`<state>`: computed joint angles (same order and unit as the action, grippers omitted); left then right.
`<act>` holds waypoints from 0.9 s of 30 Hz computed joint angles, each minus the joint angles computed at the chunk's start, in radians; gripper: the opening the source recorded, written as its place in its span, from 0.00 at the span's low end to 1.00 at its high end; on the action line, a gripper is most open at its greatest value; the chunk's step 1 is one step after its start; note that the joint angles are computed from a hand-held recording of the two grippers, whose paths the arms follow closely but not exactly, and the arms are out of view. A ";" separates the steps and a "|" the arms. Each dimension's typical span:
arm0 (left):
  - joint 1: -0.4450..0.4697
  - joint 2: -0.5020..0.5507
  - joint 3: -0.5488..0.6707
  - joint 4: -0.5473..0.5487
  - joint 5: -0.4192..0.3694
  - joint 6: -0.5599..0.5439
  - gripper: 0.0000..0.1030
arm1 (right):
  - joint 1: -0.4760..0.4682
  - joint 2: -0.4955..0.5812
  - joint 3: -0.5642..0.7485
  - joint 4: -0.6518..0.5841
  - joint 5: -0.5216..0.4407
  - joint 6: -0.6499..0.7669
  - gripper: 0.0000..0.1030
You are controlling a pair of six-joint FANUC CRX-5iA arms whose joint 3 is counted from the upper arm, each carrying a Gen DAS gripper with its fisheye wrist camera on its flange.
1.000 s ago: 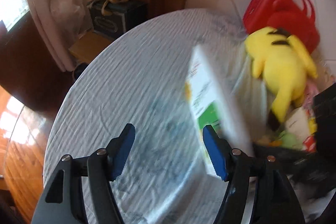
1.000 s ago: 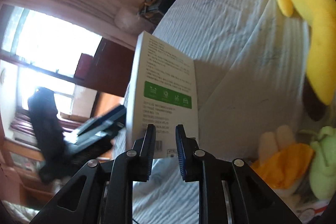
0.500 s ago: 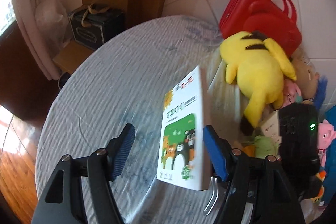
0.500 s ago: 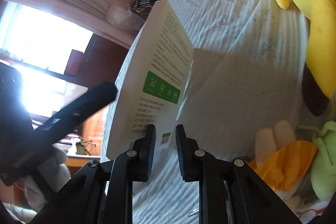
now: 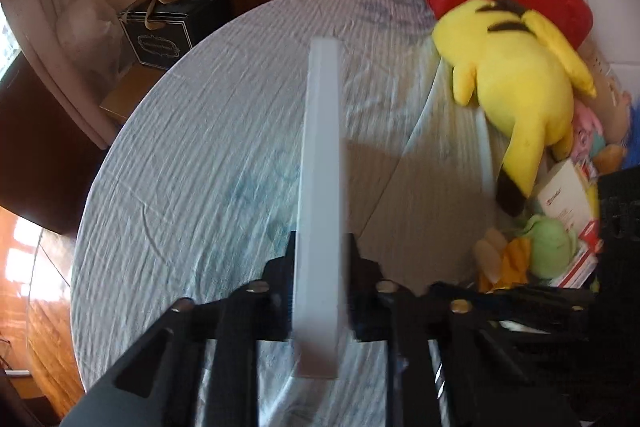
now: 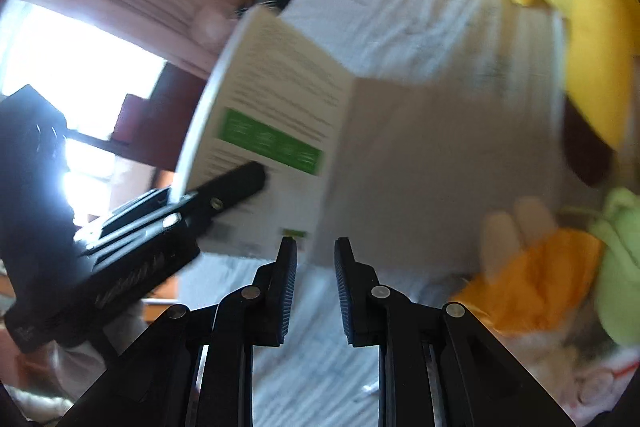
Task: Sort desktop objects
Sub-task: 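Grasp the red-and-white medicine box with the right tool while the left tool holds its box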
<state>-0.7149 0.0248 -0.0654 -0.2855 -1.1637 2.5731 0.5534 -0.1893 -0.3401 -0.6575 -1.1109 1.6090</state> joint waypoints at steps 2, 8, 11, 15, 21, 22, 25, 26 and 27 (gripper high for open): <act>-0.008 0.007 -0.001 -0.006 0.006 -0.010 0.16 | 0.024 -0.039 -0.026 0.054 0.025 -0.066 0.24; -0.017 0.018 -0.008 0.011 0.018 -0.055 0.16 | 0.100 -0.285 -0.186 0.329 0.119 -0.397 0.57; -0.040 0.014 0.002 0.001 0.029 -0.088 0.13 | 0.158 -0.463 -0.298 0.566 0.125 -0.694 0.70; -0.062 0.020 0.022 0.006 0.055 -0.150 0.13 | 0.204 -0.581 -0.388 0.804 0.034 -1.022 0.59; -0.082 0.036 0.034 0.009 0.060 -0.201 0.13 | 0.274 -0.551 -0.446 0.935 0.030 -1.263 0.35; -0.079 0.035 0.030 0.013 0.059 -0.208 0.13 | 0.287 -0.540 -0.454 0.956 0.041 -1.292 0.36; -0.061 0.027 0.003 0.032 0.064 -0.226 0.13 | 0.313 -0.433 -0.444 0.981 0.054 -1.352 0.46; -0.052 0.025 -0.009 0.044 0.072 -0.233 0.13 | 0.325 -0.400 -0.445 0.994 0.052 -1.362 0.49; -0.049 0.023 -0.017 0.051 0.079 -0.238 0.13 | 0.329 -0.383 -0.447 0.998 0.055 -1.362 0.51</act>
<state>-0.7635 0.0483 -0.0826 -0.2347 -1.0847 2.3353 0.8825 -0.5726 -0.7870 0.3406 -1.0560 0.2468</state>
